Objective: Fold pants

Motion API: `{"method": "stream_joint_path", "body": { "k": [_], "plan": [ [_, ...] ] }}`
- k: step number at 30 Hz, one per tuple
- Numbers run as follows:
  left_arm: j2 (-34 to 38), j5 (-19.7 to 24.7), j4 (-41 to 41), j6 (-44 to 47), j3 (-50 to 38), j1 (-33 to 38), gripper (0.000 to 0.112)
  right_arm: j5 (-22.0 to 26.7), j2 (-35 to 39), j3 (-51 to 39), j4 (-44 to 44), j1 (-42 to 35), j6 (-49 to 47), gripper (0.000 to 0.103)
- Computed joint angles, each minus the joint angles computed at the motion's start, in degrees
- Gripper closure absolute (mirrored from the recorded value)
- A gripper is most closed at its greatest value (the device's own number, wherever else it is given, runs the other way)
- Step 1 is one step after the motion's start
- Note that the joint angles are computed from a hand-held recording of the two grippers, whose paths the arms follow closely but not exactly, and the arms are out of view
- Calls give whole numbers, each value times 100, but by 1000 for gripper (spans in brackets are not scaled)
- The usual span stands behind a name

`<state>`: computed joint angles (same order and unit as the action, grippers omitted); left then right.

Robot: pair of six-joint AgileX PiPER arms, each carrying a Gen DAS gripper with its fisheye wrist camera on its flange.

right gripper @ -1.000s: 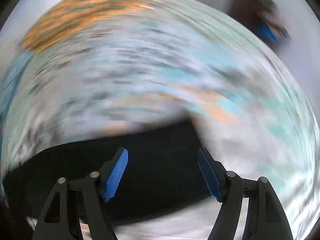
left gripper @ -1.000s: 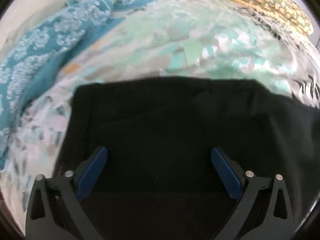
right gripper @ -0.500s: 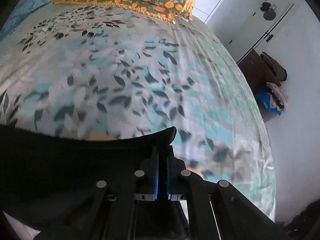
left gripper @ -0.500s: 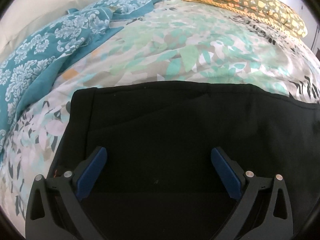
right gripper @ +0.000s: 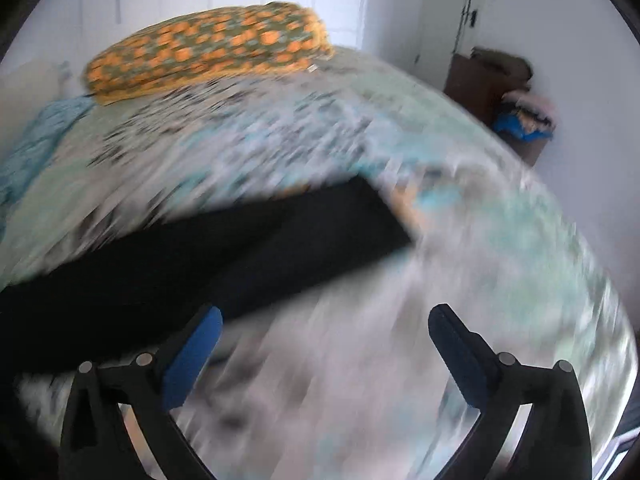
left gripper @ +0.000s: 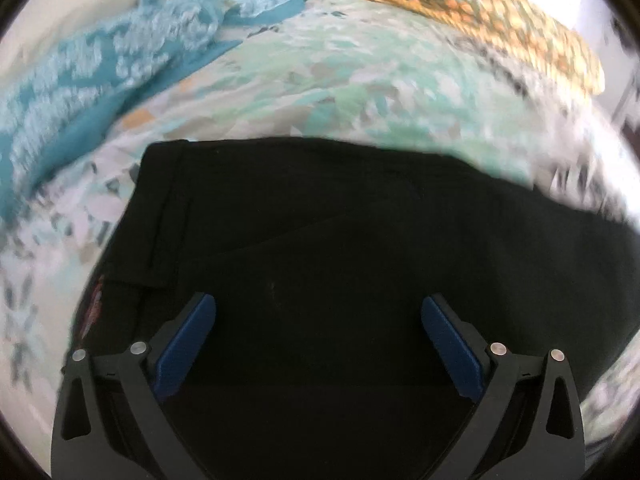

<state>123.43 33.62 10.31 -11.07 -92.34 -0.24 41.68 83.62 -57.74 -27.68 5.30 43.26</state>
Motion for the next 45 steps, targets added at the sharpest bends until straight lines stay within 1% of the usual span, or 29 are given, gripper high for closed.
{"method": "stream_joint_path", "body": {
  "k": [1, 2, 3, 4, 5, 6, 7, 8, 10, 12, 13, 14, 15, 16, 17, 18, 19, 21, 26, 45],
  "plan": [
    [-57, -299, 573, -339, 289, -116, 10, 96, -401, 467, -32, 540, 470, 1],
    [-175, -693, 992, -712, 617, -173, 10, 184, -617, 772, -225, 1001, 1042, 1],
    [-195, -858, 1182, -927, 734, -176, 10, 330, -802, 995, -296, 1572, 1615, 1],
    [-171, -828, 1142, -945, 691, -165, 10, 406, -890, 1153, -490, 1996, 2188, 1],
    [-141, -800, 873, -738, 625, -114, 10, 523, -915, 1232, -673, 2506, 2761, 1],
    [-143, -813, 628, -513, 611, -68, 10, 667, -833, 1255, -914, 2991, 3334, 1],
    [-162, -827, 607, -496, 628, -63, 10, 720, -713, 1280, -1099, 3343, 3793, 1],
    [-148, -784, 613, -496, 591, -70, 10, 563, -505, 1254, -1181, 3485, 4023, 1],
    [-151, -768, 681, -560, 586, -93, 10, 247, -73, 1143, -1294, 3616, 3899, 1],
    [-126, -740, 621, -509, 534, -88, 10, 216, 312, 1073, -1773, 3801, 4078, 1],
    [-135, -775, 629, -513, 579, -77, 10, 147, 464, 1091, -2095, 3842, 4275, 1],
    [-135, -775, 629, -513, 579, -77, 10, 241, 673, 992, -2188, 3835, 4245, 1],
    [-139, -779, 620, -505, 586, -72, 10, 268, 939, 862, -2053, 3721, 4043, 1],
    [-138, -773, 610, -498, 581, -72, 10, 68, 1269, 778, -1688, 3443, 3669, 1],
    [-139, -774, 627, -513, 584, -76, 10, -263, 1370, 807, -1332, 3149, 3331, 0],
    [-133, -762, 633, -518, 570, -79, 10, -507, 1241, 902, -1205, 2970, 3222, 0],
    [-141, -769, 622, -505, 582, -75, 10, -747, 1070, 1066, -1263, 2853, 3342, 0],
    [-132, -783, 614, -503, 588, -72, 10, -869, 1069, 1153, -1295, 2813, 3401, 0],
    [-131, -790, 622, -509, 591, -71, 10, -677, 1044, 1106, -1274, 2914, 3378, 0],
    [-135, -785, 610, -495, 592, -67, 10, -672, 1014, 1100, -1230, 2903, 3341, 0]
  ]
}}
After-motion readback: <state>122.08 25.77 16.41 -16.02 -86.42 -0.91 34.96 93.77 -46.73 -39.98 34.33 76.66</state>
